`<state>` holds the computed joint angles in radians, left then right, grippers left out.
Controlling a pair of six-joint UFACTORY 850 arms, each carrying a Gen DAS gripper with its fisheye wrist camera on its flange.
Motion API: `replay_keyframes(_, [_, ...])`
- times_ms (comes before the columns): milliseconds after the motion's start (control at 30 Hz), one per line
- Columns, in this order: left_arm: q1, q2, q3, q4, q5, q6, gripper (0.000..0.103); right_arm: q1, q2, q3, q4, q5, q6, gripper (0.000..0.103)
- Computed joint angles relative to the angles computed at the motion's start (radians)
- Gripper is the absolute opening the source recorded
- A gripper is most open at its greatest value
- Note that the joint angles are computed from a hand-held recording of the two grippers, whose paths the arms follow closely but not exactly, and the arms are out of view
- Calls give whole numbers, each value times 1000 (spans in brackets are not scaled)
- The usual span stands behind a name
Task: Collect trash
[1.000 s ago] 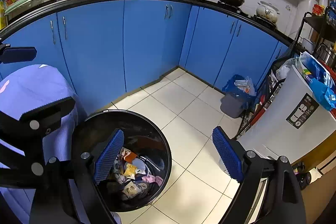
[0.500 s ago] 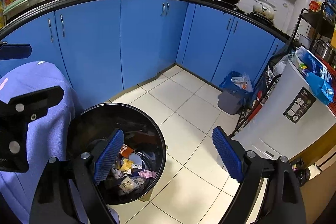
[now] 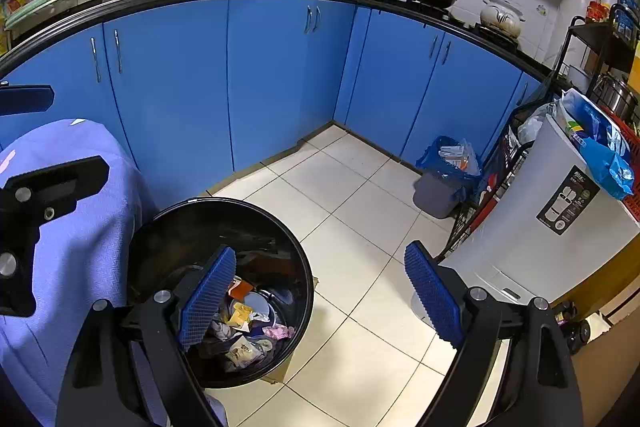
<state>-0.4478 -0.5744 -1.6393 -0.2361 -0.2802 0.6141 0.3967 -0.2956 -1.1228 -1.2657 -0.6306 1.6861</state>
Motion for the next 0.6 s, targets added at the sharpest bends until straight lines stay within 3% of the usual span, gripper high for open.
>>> replay_keyframes(133, [-4,10,14,105,25,-103,100,-1,0,1,1,0,-4,84])
replay_keyframes(267, [5,13,13,-58,2,50,100,-3,2,1,3,4,0,84])
replay_keyframes(600, [11,9,4,-112,-22,103,100,-10,9,5,4,19,13,84])
